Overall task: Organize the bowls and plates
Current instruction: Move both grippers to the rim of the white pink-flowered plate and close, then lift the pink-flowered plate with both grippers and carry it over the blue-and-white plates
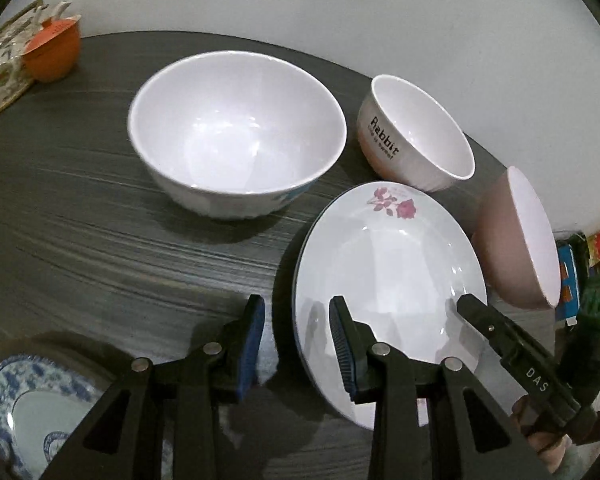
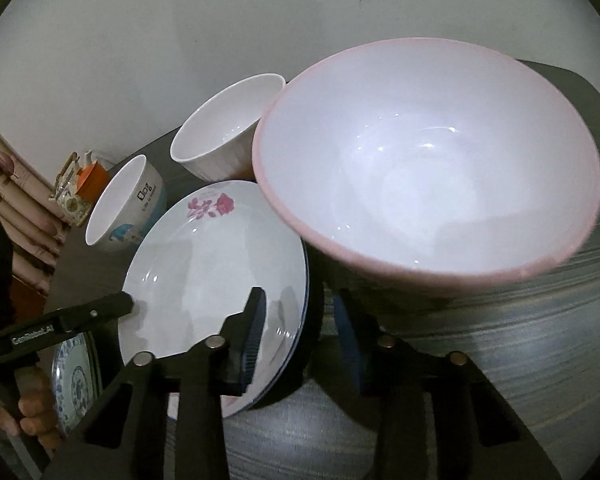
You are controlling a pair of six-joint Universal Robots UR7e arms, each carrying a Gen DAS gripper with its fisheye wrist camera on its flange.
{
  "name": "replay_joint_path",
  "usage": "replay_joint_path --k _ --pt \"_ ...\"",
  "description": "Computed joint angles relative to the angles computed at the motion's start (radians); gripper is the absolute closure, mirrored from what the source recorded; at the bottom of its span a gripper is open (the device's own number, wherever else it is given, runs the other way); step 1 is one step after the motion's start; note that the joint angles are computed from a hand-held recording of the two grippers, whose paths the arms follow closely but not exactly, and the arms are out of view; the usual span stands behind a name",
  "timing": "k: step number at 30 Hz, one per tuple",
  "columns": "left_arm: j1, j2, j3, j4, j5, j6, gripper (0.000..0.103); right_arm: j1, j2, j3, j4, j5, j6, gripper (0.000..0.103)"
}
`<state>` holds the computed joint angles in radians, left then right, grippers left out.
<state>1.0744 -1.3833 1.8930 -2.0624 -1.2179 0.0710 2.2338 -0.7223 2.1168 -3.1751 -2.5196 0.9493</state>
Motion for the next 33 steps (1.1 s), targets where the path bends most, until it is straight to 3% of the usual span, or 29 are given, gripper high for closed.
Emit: replay_joint_path --k 7,10,12,14,22,33 --pt "0.005 0.029 -0.011 -0.008 -0.009 0.002 0.070 -0.033 0.018 0.007 -0.108 0.024 -0.079 0.079" --pt "0.005 0.037 -0.016 0.003 -0.023 0.004 0.081 -0.042 0.024 0.004 -0.136 0.037 -0.107 0.083" --pt "-0.001 0.034 -0.009 -0.002 -0.010 0.006 0.081 -0.049 0.025 0.005 -0.147 0.057 -0.118 0.090" --pt "-0.002 0.028 -0.008 0.010 -0.007 0.006 0.084 -0.051 0.026 0.008 -0.161 0.073 -0.124 0.091" --pt "-0.005 -0.025 0.015 0.050 -0.014 0.008 0.086 -0.032 0.015 0.012 -0.110 0.081 -0.059 0.091" --pt "-0.052 -0.140 0.063 0.119 0.010 -0.009 0.086 0.051 0.024 -0.010 -0.027 0.039 0.030 0.092"
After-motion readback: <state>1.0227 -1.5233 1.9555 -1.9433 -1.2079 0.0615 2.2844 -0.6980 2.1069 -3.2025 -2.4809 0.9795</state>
